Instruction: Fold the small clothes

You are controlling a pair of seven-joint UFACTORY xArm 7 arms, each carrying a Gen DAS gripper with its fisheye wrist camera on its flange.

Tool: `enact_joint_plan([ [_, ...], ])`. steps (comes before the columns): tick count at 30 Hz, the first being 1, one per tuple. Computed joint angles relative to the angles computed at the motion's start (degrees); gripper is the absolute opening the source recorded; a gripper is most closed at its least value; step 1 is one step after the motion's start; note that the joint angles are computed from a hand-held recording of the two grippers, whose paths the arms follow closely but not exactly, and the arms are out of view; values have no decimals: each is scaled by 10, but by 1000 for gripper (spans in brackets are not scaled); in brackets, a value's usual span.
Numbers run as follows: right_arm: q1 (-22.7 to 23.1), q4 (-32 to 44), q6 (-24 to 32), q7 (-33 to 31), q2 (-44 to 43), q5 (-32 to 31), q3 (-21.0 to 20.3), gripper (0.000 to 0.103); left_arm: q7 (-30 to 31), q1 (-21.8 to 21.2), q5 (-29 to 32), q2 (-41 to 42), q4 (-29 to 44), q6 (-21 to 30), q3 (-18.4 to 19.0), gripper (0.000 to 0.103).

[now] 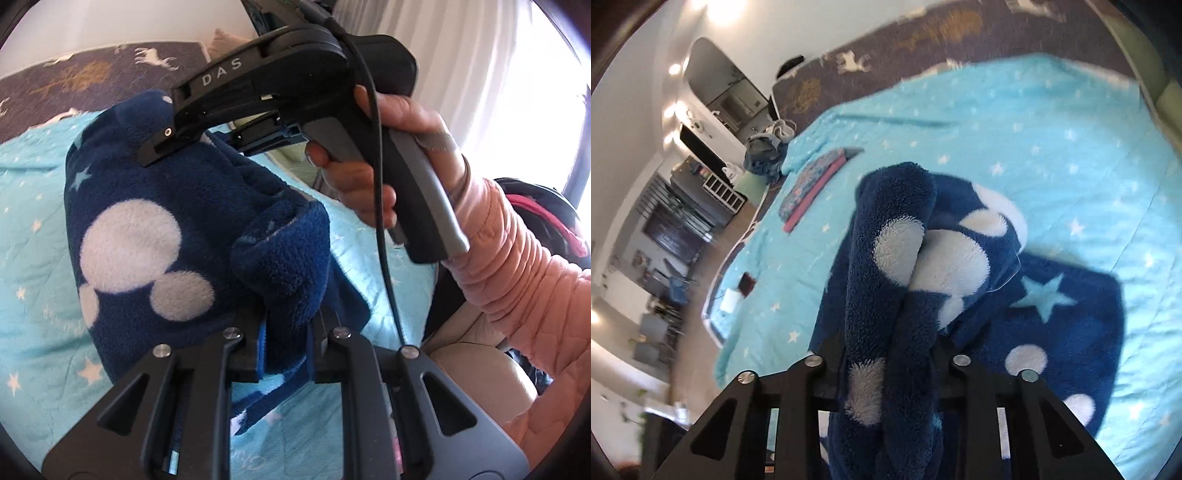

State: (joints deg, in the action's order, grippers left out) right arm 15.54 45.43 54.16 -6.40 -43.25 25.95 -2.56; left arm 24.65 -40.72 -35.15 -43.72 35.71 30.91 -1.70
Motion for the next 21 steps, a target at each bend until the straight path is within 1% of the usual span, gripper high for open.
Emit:
enact_joint_plan([
  [3,-13,-3,9,-3,-50,-25,1,29,21,-27,-7,5,16,-11,-4,18],
  [5,-23,-3,28,-3,-80,-36,-14,29,42,-54,-22,14,28,-19,-2,18],
  [7,-45,-9,44,1,-110,-51,-32,29,65,-81,-41,29,38,-24,2,18],
  [8,-50,-11,37,4,-106,-51,-34,30,78,-95,-55,41,44,-23,6,18],
  [9,-61,-23,42,7,-121,-55,-42,30,88,-106,-68,56,50,-17,8,19],
  [11,-84,-49,54,12,-142,-61,-65,30,96,-109,-87,88,62,2,4,19],
  [13,-105,-83,60,10,-152,-61,-94,31,94,-94,-92,114,70,19,-11,19],
  [14,-114,-106,61,2,-152,-58,-115,32,83,-81,-85,130,72,26,-26,19],
  [17,-123,-149,42,-28,-152,-23,-154,35,74,-57,-82,129,66,27,-53,21],
  [18,-120,-162,29,-42,-156,-1,-167,37,76,-56,-85,123,64,27,-55,24],
  [19,-120,-168,22,-51,-157,12,-170,38,81,-58,-91,115,63,32,-52,27],
  [20,-122,-169,20,-61,-158,17,-171,39,90,-62,-100,107,65,44,-45,35],
  [21,-126,-170,14,-68,-156,18,-163,40,101,-65,-110,100,65,52,-37,42],
])
